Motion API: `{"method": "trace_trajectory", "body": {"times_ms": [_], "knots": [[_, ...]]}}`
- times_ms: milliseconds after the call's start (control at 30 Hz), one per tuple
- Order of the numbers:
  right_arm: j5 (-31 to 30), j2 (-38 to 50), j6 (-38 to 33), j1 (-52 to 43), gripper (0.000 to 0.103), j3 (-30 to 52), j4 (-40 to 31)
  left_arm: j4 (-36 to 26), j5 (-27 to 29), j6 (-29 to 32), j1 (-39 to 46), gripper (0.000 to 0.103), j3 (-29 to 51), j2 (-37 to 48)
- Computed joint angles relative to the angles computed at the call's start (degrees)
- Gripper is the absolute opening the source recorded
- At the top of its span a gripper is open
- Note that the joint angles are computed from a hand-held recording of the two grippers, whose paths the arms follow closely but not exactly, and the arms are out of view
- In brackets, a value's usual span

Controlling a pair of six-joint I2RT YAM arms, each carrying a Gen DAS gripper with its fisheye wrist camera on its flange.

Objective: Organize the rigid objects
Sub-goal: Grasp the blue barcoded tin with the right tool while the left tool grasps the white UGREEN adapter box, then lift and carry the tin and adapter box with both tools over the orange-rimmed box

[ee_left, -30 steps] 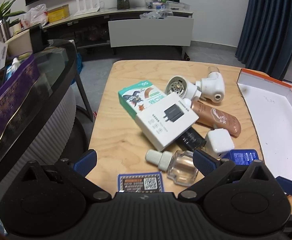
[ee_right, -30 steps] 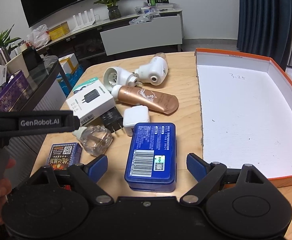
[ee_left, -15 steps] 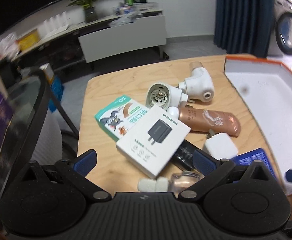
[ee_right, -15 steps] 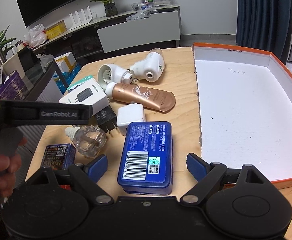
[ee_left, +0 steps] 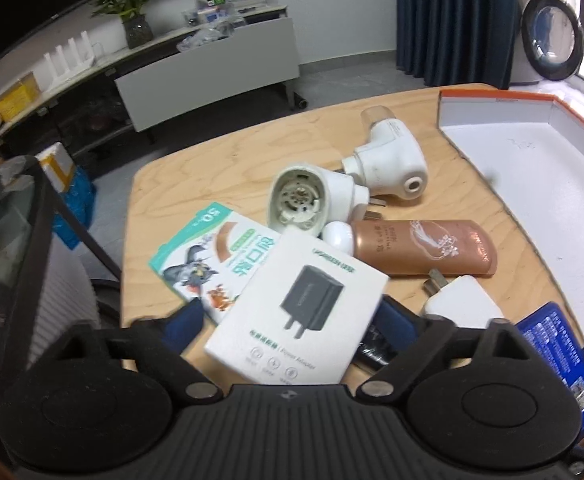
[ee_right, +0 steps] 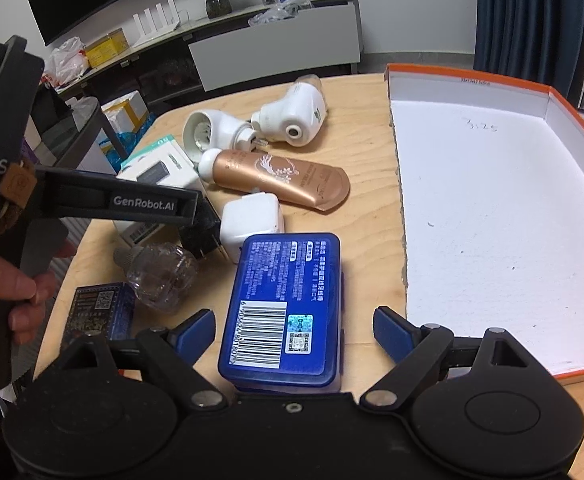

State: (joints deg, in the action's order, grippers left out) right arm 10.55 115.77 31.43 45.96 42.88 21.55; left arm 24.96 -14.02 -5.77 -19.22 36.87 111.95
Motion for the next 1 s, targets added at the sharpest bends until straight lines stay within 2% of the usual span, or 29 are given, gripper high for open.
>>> {"method": "trace_trajectory", "body": {"times_ms": [33,100,167,233,267,300,333,533,733,1000], "knots": [[-0.10,0.22,-0.31,-0.06,0.101,0.17,0.08,1.04,-0.60,-0.07,-0.14,0.070,-0.36,0.03],[-0.89,0.64,-0.60,-0.38,0.101,0.48,0.25,2.33,-1.39,-0.23,-0.38,0.060,-0.82,-0.21],[-2.33,1.14,-0.62,-0.89,0.100,1.02,-0.11,3.80,1.67,-1.71,0.78,0.060,-2.17,-1.23],[-2.61,1.61,-1.23,-0.90,0.098,1.10,0.46,5.05,2.37,-2.89,0.95,0.060,-3.45,-1.92],[-2.54,1.72,-1.95,-0.75,0.086,0.87,1.20,5.95,1.87,-3.58,0.66,0.060,-4.40,-2.42],[-2.32,1.74,-3.10,-0.52,0.078,0.64,1.89,6.63,1.32,-4.66,0.33,0.060,-5.38,-3.09],[-1.93,1.77,-4.33,-0.30,0.076,0.59,2.16,7.18,1.02,-6.10,-0.10,0.060,-6.32,-3.90],[0.11,0.66,-7.48,0.40,0.075,-1.21,4.52,7.51,-2.74,-12.69,-3.45,0.060,-11.40,-9.98],[1.68,-3.83,-10.01,-0.14,0.075,-4.87,7.06,5.00,-6.86,-18.94,-7.32,0.060,-15.47,-17.06],[2.88,-12.42,-12.14,-2.50,0.075,-11.26,10.06,-0.35,-14.07,-26.17,-15.96,0.060,-14.35,-20.82]]}}
